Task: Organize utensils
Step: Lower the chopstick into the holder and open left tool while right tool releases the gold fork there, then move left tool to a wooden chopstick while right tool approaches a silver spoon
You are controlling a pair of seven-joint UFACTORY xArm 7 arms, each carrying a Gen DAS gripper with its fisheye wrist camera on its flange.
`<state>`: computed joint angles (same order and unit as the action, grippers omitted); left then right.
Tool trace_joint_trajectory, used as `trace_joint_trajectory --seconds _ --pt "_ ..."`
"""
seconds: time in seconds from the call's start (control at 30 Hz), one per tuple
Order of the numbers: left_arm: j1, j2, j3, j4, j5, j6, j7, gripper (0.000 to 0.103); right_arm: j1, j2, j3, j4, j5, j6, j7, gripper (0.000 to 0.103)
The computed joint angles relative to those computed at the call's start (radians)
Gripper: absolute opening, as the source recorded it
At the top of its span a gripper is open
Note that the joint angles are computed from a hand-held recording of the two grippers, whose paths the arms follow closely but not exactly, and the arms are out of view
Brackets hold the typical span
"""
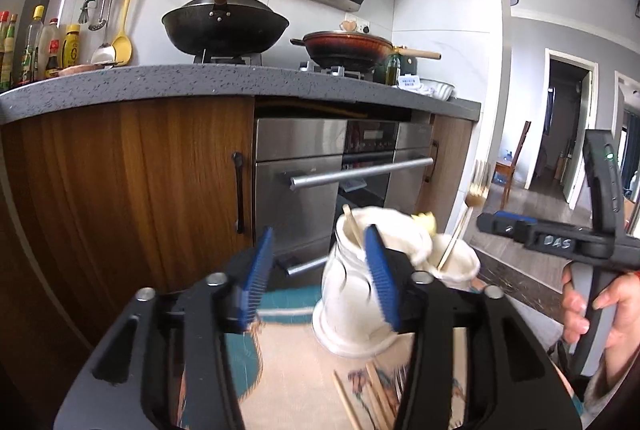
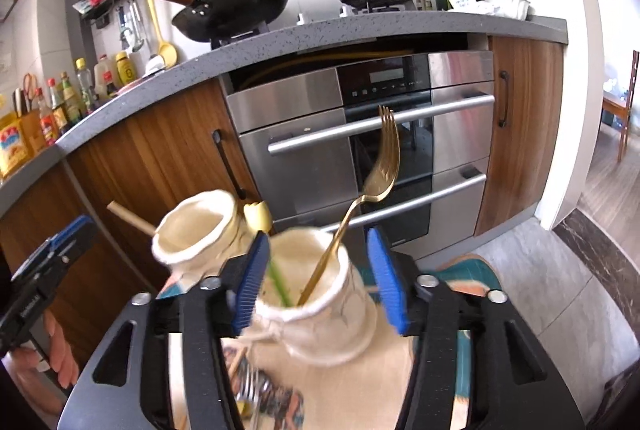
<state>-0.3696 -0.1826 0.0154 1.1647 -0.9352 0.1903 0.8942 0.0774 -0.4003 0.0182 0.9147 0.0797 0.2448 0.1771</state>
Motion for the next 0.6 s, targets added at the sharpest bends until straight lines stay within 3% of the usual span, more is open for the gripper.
trace_joint_trajectory --seconds 0.13,0.33,0.6 --pt "0.028 -0.071 -0.014 -0.096 0.103 0.019 -0.093 0.057 0.008 -0.109 0.007 -0.099 0.005 0.028 0.017 0.059" --pt "0.067 -0.117 -0.02 -0.183 0.302 0.124 -0.297 0.06 0.035 -0.217 0.017 -0.213 0.016 0.09 0.037 0.068" --pt "0.11 -0.069 -0.059 -0.213 0.531 0.238 -0.492 0.06 0.003 -0.227 0.075 -0.311 -0.047 0.116 0.092 0.072"
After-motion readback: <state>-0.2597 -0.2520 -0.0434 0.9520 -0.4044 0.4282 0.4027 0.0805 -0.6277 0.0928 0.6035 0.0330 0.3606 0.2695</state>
